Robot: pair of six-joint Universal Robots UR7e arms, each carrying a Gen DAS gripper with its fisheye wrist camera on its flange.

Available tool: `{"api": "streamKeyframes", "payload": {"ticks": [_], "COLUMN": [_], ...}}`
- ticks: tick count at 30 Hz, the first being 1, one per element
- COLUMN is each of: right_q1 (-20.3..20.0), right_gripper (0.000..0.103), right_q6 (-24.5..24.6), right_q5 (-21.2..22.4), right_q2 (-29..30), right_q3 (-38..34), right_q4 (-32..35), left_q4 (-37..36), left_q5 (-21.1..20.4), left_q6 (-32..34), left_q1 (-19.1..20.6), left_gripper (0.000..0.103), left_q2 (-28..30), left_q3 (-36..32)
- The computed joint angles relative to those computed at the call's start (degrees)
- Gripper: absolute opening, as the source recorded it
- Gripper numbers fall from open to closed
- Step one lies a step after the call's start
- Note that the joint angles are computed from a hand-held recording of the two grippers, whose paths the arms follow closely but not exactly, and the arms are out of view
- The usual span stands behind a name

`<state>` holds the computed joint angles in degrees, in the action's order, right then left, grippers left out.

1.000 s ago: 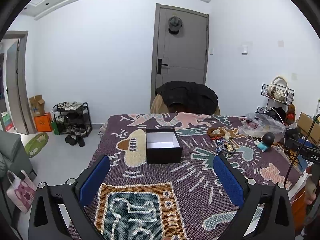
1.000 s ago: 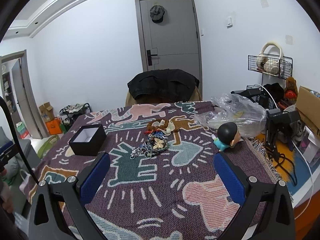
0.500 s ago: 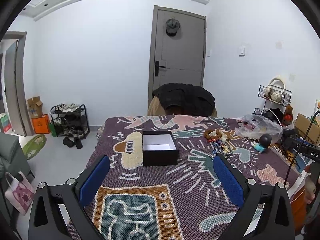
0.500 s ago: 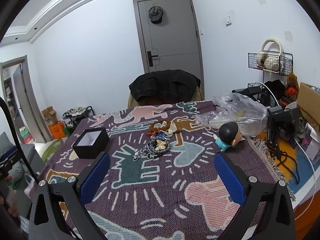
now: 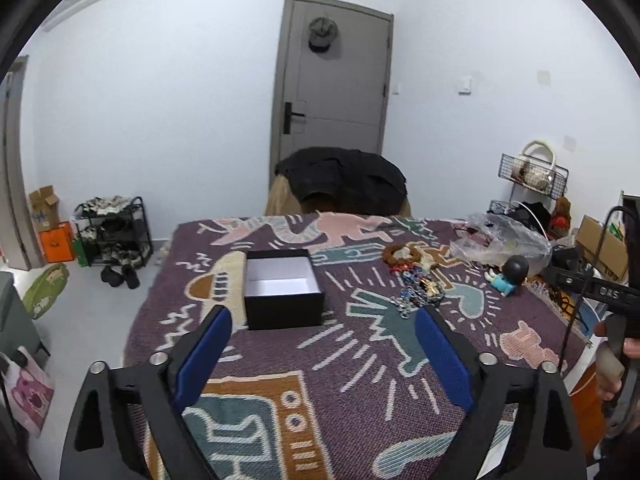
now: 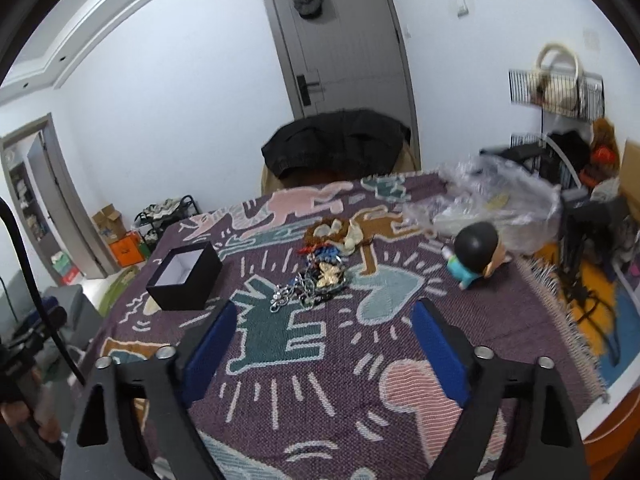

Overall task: Organize jewelry
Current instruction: 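Move the left tool down to the silver chain necklace in the jewelry pile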

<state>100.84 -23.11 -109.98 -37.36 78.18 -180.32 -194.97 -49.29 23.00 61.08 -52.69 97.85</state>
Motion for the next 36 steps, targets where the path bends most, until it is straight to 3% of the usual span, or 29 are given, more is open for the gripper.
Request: {"api": "streamKeyframes", "payload": {"ticks": [3, 15, 26, 28, 36], "right_q1": [-0.7, -3.4, -5.8, -6.2, -7.8], "right_gripper": [0.076, 0.070, 0.069, 0.065, 0.063], "right_q6": [2.1, 10.0, 15.2, 15.6, 18.4], "right_q5": [0.3, 2.0, 4.4, 4.7, 6.3], "right_q2": [0.8, 4.3, 7.5, 8.0, 8.3], "right_q3": [-2.0, -10.2, -16.9, -17.8, -18.7], "right_q4": [2.4, 10.1, 16.2, 16.9, 17.6], "left_q4": [2.8, 16.7, 36.3, 39.9, 51.7], "left_q5": [-0.6, -3.9, -4.8, -4.8, -4.3], "left_q6": [-0.2, -3.2, -8.5, -9.6, -13.5], "left_q1": [0.4, 2.0, 3.8, 4.2, 5.2], "left_gripper": [0.081, 0.072, 0.062, 0.061, 0.058], "left_q2": [1.3, 8.0, 17.7, 19.7, 27.0], "left_q3": [-2.2, -14.1, -31.1, -34.5, -47.3]}}
